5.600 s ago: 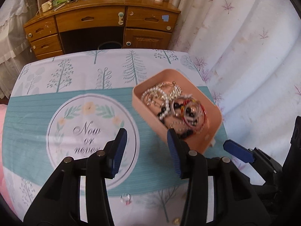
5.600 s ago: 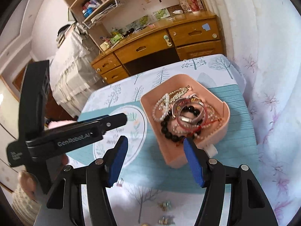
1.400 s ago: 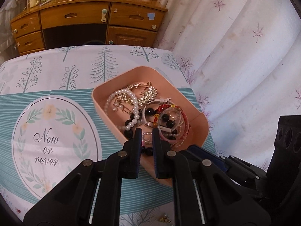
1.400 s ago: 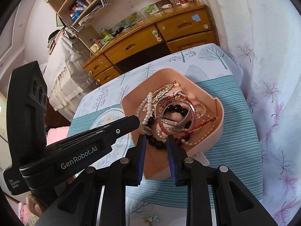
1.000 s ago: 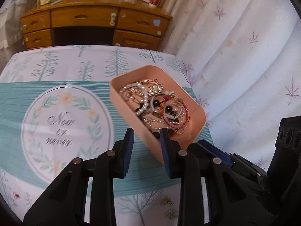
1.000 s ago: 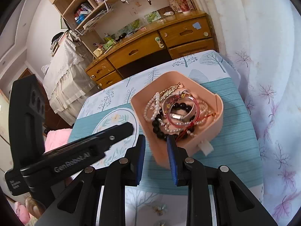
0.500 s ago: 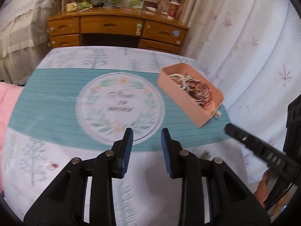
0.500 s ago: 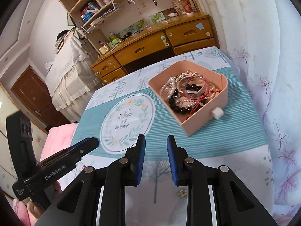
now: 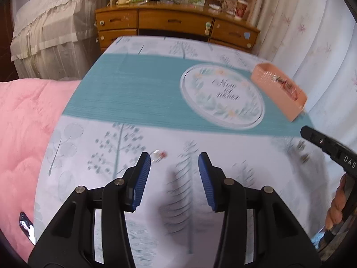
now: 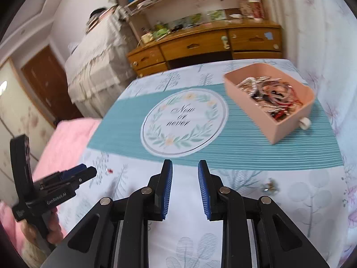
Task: Organize jewelry
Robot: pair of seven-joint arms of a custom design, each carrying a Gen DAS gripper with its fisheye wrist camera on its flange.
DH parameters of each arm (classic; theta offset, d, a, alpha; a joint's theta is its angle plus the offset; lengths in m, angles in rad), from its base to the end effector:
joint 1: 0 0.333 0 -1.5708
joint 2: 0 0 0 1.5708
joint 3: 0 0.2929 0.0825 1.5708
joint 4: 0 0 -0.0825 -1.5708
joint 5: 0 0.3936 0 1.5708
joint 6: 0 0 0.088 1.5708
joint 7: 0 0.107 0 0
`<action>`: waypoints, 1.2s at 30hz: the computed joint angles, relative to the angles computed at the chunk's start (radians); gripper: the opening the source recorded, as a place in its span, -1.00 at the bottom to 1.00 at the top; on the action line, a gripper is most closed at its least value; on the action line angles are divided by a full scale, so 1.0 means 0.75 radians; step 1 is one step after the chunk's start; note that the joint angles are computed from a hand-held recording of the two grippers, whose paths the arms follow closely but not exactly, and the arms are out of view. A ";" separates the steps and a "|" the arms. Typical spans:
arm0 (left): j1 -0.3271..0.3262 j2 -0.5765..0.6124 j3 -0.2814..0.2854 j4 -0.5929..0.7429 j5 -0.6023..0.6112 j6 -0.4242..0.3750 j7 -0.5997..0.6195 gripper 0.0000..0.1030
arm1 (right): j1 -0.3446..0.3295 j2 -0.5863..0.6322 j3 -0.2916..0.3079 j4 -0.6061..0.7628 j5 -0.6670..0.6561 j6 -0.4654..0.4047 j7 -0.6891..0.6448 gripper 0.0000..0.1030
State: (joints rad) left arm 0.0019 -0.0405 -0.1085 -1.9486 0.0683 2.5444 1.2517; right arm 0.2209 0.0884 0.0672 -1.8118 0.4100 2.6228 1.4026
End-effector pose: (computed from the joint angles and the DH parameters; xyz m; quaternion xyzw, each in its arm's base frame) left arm 0.6001 -0.0659 0.5426 -0.7251 0.6129 -0.2468 0.1938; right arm 0.6198 0.1725 0.5444 -0.7077 0.5951 -0.1100 0.3646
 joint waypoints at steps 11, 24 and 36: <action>0.002 0.083 -0.001 -0.020 0.153 0.068 -0.060 -0.20 | 0.050 0.123 0.038 0.039 -0.134 -0.010 0.000 -0.54; -0.034 0.212 0.026 0.105 0.299 0.052 -0.229 -0.35 | 0.020 0.236 0.070 0.148 -0.065 -0.038 -0.127 -0.54; -0.052 0.224 0.028 0.122 0.342 0.045 -0.285 -0.65 | -0.001 0.245 0.080 0.150 0.007 -0.031 -0.191 -0.54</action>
